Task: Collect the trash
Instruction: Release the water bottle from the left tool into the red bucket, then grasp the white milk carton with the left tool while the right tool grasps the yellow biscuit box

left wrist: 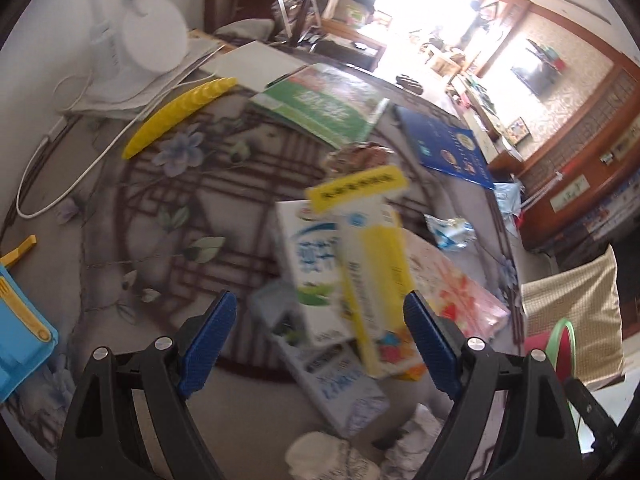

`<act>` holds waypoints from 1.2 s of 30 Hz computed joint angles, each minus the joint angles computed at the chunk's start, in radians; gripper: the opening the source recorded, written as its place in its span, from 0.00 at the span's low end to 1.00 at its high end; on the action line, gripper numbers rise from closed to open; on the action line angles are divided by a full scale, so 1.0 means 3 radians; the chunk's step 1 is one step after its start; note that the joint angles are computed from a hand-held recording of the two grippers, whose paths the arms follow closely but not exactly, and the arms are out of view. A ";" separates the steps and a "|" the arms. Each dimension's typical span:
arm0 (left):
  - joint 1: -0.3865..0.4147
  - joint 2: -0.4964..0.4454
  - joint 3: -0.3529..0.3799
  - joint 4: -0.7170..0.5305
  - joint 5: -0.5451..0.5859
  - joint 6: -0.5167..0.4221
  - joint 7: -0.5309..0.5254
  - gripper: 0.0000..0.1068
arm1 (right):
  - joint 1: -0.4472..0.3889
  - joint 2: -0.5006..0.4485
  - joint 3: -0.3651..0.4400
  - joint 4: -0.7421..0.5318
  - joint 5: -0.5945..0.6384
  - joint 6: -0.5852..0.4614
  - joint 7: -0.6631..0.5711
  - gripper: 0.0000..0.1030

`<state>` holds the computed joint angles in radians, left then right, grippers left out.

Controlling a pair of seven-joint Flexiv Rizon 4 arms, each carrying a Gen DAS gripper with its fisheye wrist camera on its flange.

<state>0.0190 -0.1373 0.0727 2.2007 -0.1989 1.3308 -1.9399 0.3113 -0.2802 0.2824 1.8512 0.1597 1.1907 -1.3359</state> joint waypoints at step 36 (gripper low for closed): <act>0.0275 -0.0468 -0.0361 -0.0181 -0.2058 -0.0350 0.2311 0.77 | 0.0493 -0.0839 0.0055 -0.1152 -0.0101 -0.0573 0.0030 0.62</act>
